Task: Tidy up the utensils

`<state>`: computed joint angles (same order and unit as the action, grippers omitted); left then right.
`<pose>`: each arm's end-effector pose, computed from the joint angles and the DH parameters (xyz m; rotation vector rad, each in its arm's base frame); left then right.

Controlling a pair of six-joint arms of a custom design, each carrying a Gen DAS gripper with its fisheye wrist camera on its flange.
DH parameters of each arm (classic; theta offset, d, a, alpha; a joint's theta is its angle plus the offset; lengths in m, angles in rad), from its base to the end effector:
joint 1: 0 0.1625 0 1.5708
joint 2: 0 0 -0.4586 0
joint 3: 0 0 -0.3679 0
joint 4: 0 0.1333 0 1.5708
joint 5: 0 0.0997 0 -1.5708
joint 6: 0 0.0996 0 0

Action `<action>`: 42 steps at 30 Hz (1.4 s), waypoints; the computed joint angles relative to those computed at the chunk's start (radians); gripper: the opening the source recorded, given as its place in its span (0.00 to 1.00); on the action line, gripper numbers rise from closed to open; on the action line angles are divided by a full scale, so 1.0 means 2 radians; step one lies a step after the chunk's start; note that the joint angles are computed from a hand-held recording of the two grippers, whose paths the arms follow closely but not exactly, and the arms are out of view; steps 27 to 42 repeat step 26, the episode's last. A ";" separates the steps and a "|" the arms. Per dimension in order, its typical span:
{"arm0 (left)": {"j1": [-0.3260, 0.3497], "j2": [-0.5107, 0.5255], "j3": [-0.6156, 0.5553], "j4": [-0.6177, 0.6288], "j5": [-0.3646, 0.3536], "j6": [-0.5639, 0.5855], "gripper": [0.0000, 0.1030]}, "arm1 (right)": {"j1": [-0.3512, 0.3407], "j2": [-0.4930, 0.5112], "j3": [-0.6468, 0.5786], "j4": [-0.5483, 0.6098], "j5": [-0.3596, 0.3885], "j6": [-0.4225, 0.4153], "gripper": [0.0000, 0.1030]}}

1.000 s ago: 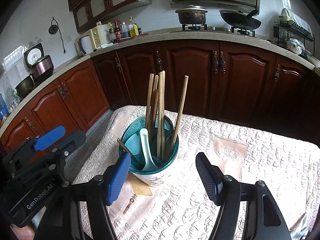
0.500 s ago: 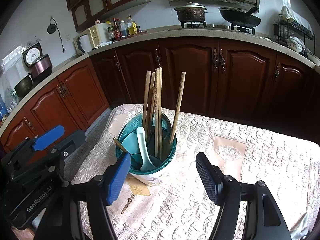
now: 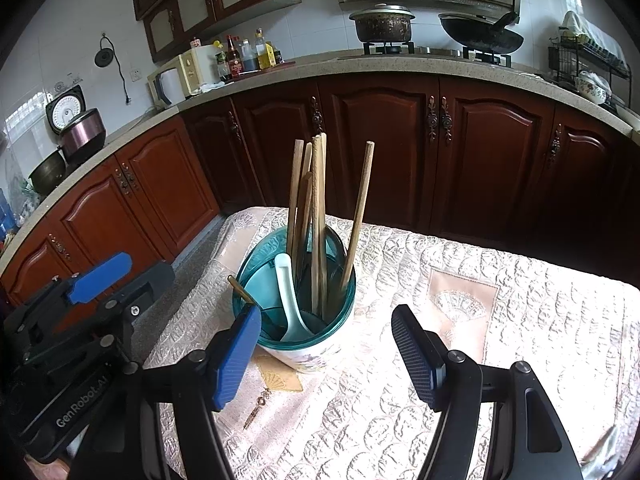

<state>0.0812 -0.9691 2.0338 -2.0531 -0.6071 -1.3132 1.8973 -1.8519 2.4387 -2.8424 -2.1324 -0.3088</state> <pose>-0.4709 -0.2541 0.1165 0.5434 2.1855 -1.0345 0.1753 -0.2676 0.3972 0.5268 -2.4099 0.8809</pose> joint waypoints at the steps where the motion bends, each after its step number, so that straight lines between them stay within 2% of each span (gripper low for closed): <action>1: 0.000 0.000 0.000 0.001 0.000 0.000 0.51 | 0.000 0.000 0.000 0.000 0.000 0.000 0.69; 15: 0.002 -0.002 0.002 -0.008 -0.003 0.008 0.51 | 0.001 0.002 0.001 0.000 -0.001 0.002 0.70; 26: 0.007 -0.001 0.017 -0.054 -0.005 0.036 0.51 | -0.019 -0.006 0.007 -0.007 0.010 -0.008 0.70; 42: 0.007 -0.001 0.017 -0.054 -0.005 0.036 0.51 | -0.019 -0.006 0.007 -0.007 0.010 -0.008 0.70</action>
